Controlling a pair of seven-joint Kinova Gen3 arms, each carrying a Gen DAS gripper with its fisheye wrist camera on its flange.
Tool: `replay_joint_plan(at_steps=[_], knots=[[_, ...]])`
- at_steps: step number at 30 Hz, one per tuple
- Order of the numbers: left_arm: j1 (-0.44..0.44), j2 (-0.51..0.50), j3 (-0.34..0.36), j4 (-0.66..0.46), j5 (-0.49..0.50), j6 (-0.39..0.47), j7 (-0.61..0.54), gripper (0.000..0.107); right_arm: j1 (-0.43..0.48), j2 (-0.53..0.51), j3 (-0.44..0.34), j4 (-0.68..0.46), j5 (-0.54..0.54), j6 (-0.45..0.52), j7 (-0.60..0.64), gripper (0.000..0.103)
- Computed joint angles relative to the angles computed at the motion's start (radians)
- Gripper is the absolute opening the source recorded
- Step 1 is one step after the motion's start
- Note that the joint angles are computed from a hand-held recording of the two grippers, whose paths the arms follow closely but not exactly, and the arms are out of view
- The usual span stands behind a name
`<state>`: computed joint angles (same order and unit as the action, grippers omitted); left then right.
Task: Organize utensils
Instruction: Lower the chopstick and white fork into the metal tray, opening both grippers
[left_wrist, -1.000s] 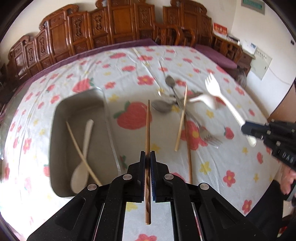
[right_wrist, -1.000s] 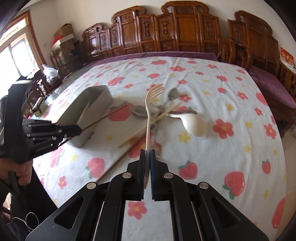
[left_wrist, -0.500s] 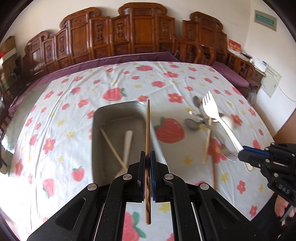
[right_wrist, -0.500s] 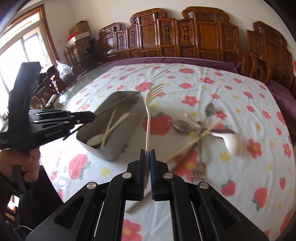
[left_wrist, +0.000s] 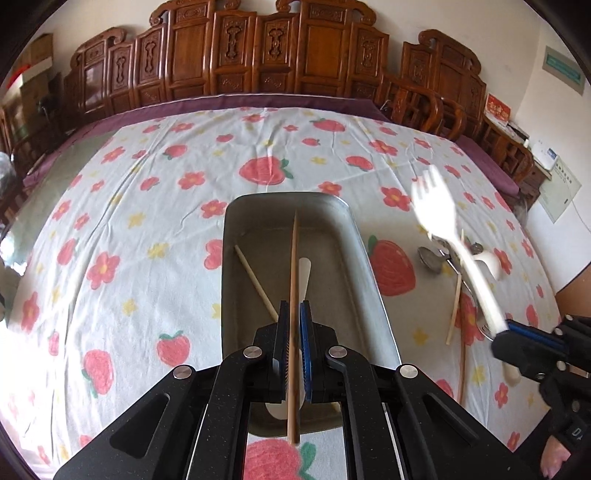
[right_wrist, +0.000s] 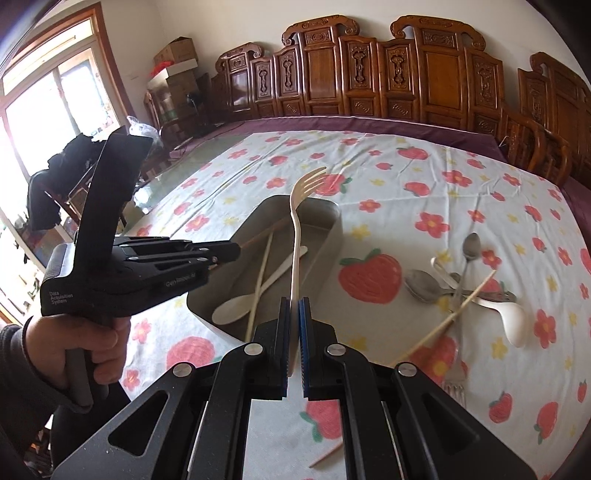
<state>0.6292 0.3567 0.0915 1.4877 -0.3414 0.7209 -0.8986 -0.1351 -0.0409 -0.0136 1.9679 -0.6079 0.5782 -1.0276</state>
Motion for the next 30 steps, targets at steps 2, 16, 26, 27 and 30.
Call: replay_joint_plan(at_steps=[2,16,26,27,30], knots=[[0.004,-0.015,-0.004,0.02,-0.015,-0.012,0.0,0.005,-0.006,0.013,-0.008,-0.009,0.007,-0.002,-0.014,0.006],[-0.042,-0.175,0.021,0.208,-0.113,-0.072,0.055,0.014,-0.026,0.147,-0.084,-0.094,0.049,-0.034,-0.149,0.006],[-0.097,-0.219,0.057,0.266,-0.127,-0.107,0.05,0.014,-0.048,0.2,-0.136,-0.136,0.148,-0.079,-0.233,0.023],[-0.101,-0.223,0.059,0.271,-0.123,-0.114,0.048,0.014,-0.055,0.196,-0.131,-0.132,0.158,-0.08,-0.241,0.023],[-0.106,-0.226,0.067,0.277,-0.116,-0.122,0.04,0.014,-0.036,0.159,-0.136,-0.101,0.153,-0.078,-0.222,0.023]])
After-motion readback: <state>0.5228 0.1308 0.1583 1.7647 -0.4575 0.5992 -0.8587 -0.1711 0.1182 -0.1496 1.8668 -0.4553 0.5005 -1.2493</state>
